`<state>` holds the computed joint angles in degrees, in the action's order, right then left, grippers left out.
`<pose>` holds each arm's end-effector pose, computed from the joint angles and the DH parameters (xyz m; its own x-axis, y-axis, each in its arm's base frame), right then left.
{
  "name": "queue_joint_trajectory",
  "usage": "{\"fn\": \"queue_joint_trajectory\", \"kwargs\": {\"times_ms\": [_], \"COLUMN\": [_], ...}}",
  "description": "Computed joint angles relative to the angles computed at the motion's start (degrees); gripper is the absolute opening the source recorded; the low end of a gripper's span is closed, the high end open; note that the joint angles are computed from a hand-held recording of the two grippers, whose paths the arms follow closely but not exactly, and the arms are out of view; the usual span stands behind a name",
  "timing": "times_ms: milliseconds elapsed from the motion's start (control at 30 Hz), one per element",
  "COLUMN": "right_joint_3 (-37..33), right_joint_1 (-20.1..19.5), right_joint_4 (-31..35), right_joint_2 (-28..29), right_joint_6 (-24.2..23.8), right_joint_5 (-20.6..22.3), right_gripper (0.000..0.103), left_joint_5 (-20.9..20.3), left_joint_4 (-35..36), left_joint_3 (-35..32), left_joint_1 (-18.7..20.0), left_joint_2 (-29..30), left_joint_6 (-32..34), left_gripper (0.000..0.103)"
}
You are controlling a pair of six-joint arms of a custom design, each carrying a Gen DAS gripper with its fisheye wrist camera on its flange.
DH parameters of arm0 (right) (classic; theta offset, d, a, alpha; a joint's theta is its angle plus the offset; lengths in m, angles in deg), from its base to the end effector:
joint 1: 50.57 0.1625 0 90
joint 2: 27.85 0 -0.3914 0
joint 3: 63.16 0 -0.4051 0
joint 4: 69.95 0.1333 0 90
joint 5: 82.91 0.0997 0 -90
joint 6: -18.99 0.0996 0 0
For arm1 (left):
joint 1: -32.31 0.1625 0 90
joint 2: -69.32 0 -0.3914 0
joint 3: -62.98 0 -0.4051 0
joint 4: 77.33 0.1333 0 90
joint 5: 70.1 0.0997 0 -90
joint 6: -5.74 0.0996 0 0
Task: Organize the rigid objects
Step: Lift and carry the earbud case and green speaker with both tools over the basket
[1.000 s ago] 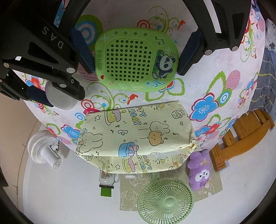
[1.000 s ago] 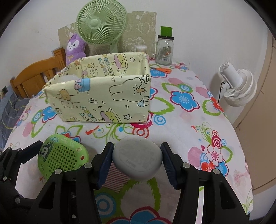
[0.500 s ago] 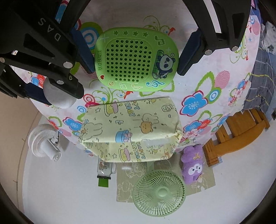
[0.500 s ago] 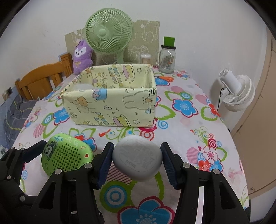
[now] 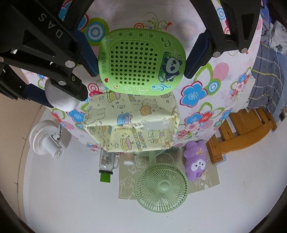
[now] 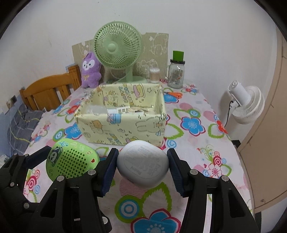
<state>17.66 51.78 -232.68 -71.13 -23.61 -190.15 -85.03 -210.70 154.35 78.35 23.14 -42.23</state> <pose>0.2602 -0.7031 0.1637 -0.5953 -0.5679 0.5684 -0.7849 0.5623 -0.2603 -0.2897 -0.6311 0.1287 -0.6253 -0.3999 -0.6702 0.3426 0.6309 -0.6961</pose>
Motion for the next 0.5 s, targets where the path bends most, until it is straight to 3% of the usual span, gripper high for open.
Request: {"fn": "queue_joint_trajectory", "kwargs": {"times_ms": [500], "right_joint_3": [-4.58], "right_joint_1": [1.41], "right_joint_4": [3.28], "right_joint_2": [1.75], "right_joint_6": [1.66], "right_joint_5": [1.37], "right_gripper": [0.059], "left_joint_5": [1.86], "left_joint_4": [2.17], "left_joint_3": [-2.3], "left_joint_1": [0.07], "left_joint_2": [-0.79], "left_joint_6": [0.49], "left_gripper": [0.095]}}
